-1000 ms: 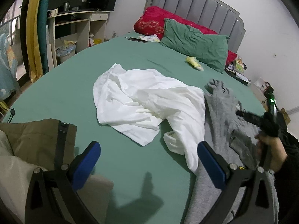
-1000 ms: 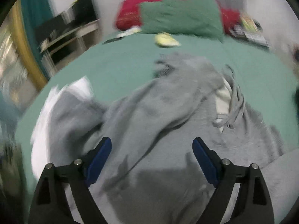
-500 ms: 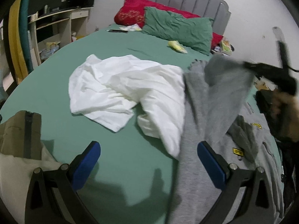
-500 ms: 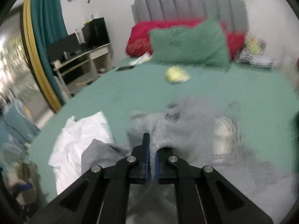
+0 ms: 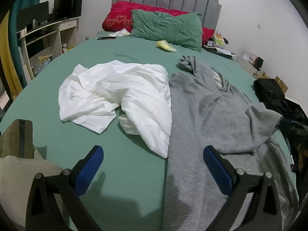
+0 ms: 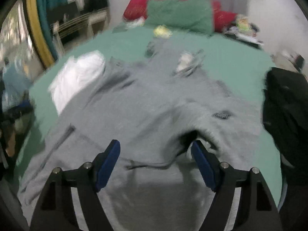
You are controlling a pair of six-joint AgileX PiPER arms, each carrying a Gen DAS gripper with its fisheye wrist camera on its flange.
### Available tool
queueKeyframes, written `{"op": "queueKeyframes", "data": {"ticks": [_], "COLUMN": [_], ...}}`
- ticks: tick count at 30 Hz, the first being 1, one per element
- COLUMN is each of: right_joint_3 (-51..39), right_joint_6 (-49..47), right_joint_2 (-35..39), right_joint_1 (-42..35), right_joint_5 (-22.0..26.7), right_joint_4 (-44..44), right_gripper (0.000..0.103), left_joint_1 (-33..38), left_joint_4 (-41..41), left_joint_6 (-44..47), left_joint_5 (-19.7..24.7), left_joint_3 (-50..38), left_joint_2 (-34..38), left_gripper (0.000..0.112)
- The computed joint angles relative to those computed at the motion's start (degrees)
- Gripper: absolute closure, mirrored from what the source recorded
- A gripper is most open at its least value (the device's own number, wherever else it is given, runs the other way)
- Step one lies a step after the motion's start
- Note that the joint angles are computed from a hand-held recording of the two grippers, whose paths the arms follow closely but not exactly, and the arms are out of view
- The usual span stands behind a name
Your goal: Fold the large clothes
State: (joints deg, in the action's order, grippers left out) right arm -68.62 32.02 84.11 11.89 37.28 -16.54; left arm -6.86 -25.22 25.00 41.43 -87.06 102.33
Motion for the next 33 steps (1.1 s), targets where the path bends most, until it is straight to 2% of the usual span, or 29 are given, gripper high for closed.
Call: {"op": "queueKeyframes", "data": {"ticks": [3, 5, 7, 8, 10, 11, 12, 14, 15, 17, 19, 20, 21, 22, 23, 24, 26, 29, 30, 33], "right_joint_3": [8.3, 12.86, 18.89, 20.25, 25.46, 27.1, 27.81, 27.92, 29.29, 28.76, 26.58, 24.16, 21.1, 17.88, 14.85, 13.49, 8.29, -2.74, -5.32, -7.92], "right_joint_6": [-7.22, -5.78, 2.34, 8.07, 19.5, 22.91, 24.03, 20.04, 14.92, 5.44, 4.07, 6.7, 10.15, 14.97, 19.86, 24.43, 26.76, 19.89, 16.54, 5.39], "right_joint_2": [-3.08, -4.38, -7.92, -10.16, -16.46, -18.77, -20.7, -19.13, -17.73, -15.06, -11.28, -8.56, -6.06, -3.93, -1.8, -0.36, 0.36, 2.0, 3.13, 9.23], "right_joint_1": [-10.58, -13.31, -13.25, -14.07, -15.98, -16.7, -17.6, -18.07, -18.35, -17.06, -13.48, -10.7, -7.85, -4.94, -2.71, -0.74, 1.97, 4.37, 5.08, 5.79], "right_joint_5": [-9.04, -13.3, -20.09, -20.89, -25.46, -26.07, -24.68, -22.83, -23.73, -21.61, -19.44, -17.91, -14.87, -10.46, -6.02, -3.85, 4.95, 21.27, 25.22, 28.66], "right_joint_4": [14.76, 16.73, 9.52, 3.79, -6.99, -9.84, -10.39, -4.62, 1.11, 9.12, 8.06, 4.14, -1.59, -7.32, -13.04, -18.16, -24.63, -35.57, -39.6, -47.52], "right_gripper": [0.028, 0.028, 0.028, 0.028, 0.028, 0.028, 0.028, 0.028, 0.028, 0.028, 0.029, 0.031, 0.048, 0.091, 0.094, 0.094, 0.094, 0.094, 0.094, 0.093], "left_joint_1": [0.01, -0.27, -0.29, -0.12, 0.44, 0.78, 1.07, 1.65, 1.68, 1.47, 1.4, 1.41, 1.41, 1.42, 1.45, 1.45, 1.68, 2.21, 2.34, 2.22], "left_joint_4": [-0.76, 0.05, 0.61, 0.55, 0.06, -0.37, -0.92, -2.26, -2.42, -2.12, -2.12, -2.13, -2.14, -2.13, -2.19, -2.0, -2.26, -3.13, -3.41, -2.72], "left_joint_6": [0.38, -0.32, -0.72, -0.68, -0.66, -0.67, -0.68, 0.02, 0.28, 0.39, 0.5, 0.45, 0.32, 0.24, 0.35, 0.18, 0.23, 0.07, 0.02, -1.16], "left_joint_5": [0.56, 0.53, 0.98, 1.34, 2.08, 2.57, 3.03, 3.87, 3.81, 3.49, 3.36, 3.43, 3.4, 3.45, 3.54, 3.41, 3.47, 3.26, 3.15, 2.4], "left_joint_3": [-0.65, -1.2, -2.13, -2.53, -3.25, -3.69, -3.97, -4.27, -4.08, -3.86, -3.6, -3.62, -3.53, -3.48, -3.51, -3.53, -3.67, -3.76, -3.74, -3.76], "left_joint_2": [0.86, 1.7, 2.74, 3.15, 3.73, 3.95, 4.03, 4.04, 3.85, 3.63, 3.37, 3.34, 3.24, 3.12, 3.07, 3.02, 3.07, 3.16, 3.11, 3.25], "left_gripper": [0.009, 0.009, 0.009, 0.009, 0.009, 0.009, 0.009, 0.009, 0.009, 0.009, 0.009, 0.009, 0.009, 0.009, 0.009, 0.009, 0.009, 0.009, 0.009, 0.009]}}
